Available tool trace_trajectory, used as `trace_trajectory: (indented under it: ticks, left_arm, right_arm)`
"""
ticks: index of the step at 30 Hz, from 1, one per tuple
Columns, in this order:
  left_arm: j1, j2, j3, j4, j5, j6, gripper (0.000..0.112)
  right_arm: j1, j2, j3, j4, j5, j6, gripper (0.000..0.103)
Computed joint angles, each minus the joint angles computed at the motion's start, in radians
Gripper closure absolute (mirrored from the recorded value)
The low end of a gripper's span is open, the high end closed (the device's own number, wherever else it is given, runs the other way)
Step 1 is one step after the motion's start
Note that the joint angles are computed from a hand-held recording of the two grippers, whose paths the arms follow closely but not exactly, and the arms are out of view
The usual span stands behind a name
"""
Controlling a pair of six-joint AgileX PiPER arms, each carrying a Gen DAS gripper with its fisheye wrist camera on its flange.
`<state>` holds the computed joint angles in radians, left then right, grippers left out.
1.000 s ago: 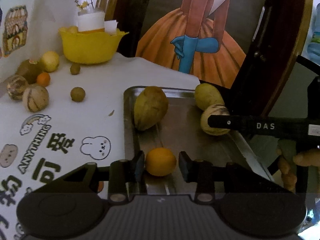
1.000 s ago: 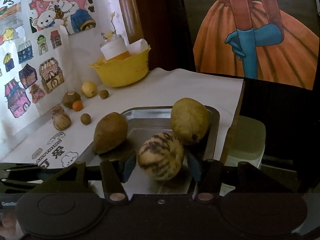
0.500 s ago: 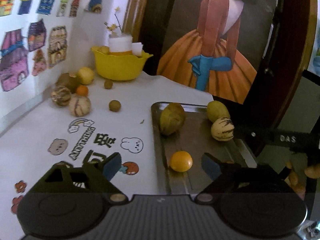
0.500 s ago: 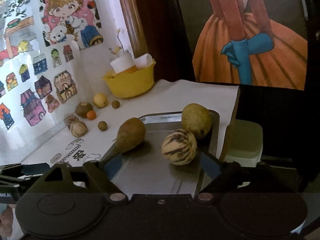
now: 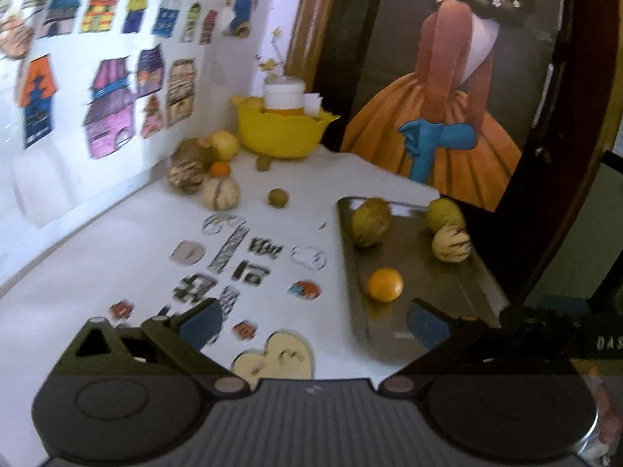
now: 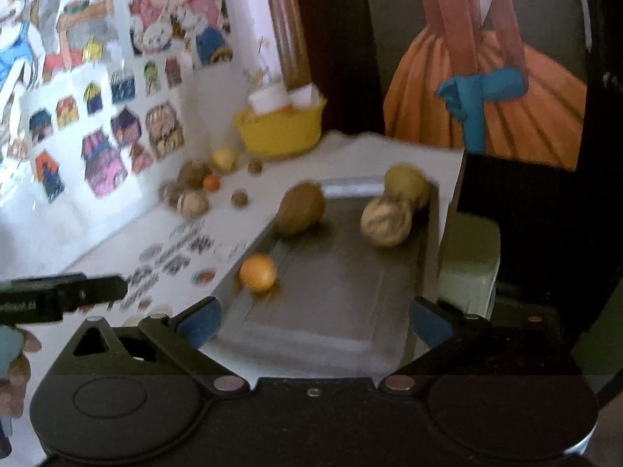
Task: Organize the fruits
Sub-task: 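Lift both open tools away from the tray toward the remaining fruits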
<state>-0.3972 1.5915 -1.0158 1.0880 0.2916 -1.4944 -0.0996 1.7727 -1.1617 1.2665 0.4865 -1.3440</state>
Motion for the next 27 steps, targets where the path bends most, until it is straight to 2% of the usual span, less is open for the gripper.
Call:
trace_trajectory:
  ticks: [4, 11, 19, 24, 27]
  left_arm:
    - [0.009, -0.039, 0.045, -0.115, 0.025, 0.103, 0.01]
    - [0.072, -0.104, 0.134, -0.278, 0.018, 0.252, 0.01]
    - [0.18, -0.151, 0.192, -0.448, 0.01, 0.428, 0.01]
    - [0.235, -0.16, 0.192, -0.581, 0.016, 0.605, 0.01]
    - [0.252, -0.165, 0.191, -0.572, 0.035, 0.634, 0.01]
  right_arm:
    - [0.039, -0.031, 0.043, -0.143, 0.011, 0.142, 0.001]
    - [0.109, -0.067, 0.095, -0.205, 0.036, 0.216, 0.001]
    - [0.181, -0.044, 0.043, -0.286, 0.072, 0.301, 0.001]
    - [0.217, -0.012, -0.006, -0.346, 0.09, 0.325, 0.001]
    - [0.227, 0.005, -0.023, -0.365, 0.1, 0.322, 0.001]
